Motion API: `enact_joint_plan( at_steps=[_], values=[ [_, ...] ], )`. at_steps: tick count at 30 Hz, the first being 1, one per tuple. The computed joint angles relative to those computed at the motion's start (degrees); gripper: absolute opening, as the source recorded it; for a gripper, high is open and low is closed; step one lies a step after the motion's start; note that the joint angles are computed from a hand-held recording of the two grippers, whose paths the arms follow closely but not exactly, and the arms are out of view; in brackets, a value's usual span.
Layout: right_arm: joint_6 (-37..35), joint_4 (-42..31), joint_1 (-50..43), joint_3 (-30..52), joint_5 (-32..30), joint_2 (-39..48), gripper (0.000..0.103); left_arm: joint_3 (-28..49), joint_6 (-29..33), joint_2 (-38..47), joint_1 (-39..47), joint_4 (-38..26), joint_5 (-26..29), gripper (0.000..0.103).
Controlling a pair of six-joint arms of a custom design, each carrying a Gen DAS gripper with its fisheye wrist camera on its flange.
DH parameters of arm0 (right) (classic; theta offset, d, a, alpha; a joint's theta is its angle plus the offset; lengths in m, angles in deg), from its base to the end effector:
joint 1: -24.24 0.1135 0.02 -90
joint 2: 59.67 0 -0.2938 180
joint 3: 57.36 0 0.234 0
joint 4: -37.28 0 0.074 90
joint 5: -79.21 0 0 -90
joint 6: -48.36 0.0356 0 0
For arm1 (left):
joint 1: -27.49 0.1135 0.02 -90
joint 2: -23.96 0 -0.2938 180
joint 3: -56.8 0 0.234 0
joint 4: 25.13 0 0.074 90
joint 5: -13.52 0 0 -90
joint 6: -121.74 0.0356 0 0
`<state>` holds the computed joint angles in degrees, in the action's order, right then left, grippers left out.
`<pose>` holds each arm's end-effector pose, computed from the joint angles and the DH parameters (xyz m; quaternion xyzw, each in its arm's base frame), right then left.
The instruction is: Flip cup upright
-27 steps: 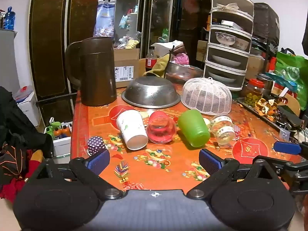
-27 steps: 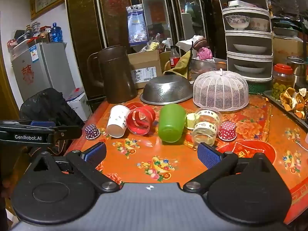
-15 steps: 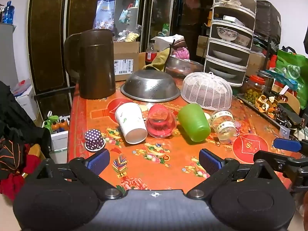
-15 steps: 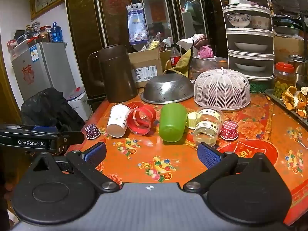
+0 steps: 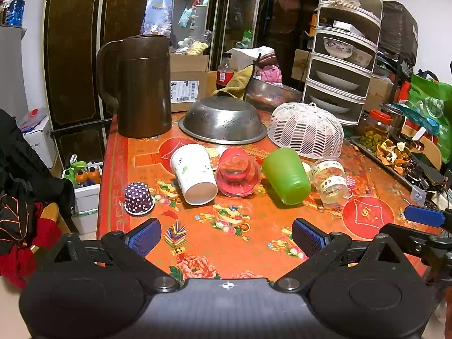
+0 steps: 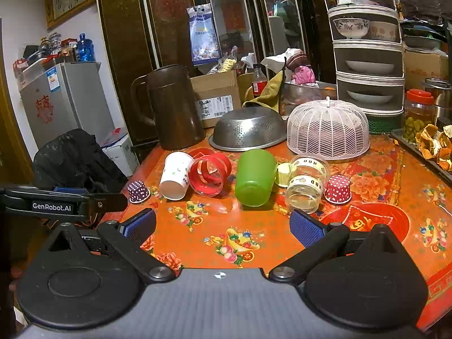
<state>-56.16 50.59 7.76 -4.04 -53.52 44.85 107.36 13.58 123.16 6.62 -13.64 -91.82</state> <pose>0.3131 -0.0674 0.1540 -0.1457 0.8392 0.2061 0.4816 0.2911 -0.1009 0.1625 -0.0384 0.8887 -0.0347 0.4556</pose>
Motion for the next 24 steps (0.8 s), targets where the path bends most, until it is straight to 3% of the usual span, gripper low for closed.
enact_joint_plan(
  at_steps=[24],
  values=[
    [0.7,-0.3,0.0,0.3,0.4,0.0,0.102,-0.3,-0.4,0.2,-0.1,0.4,0.0,0.1]
  ],
)
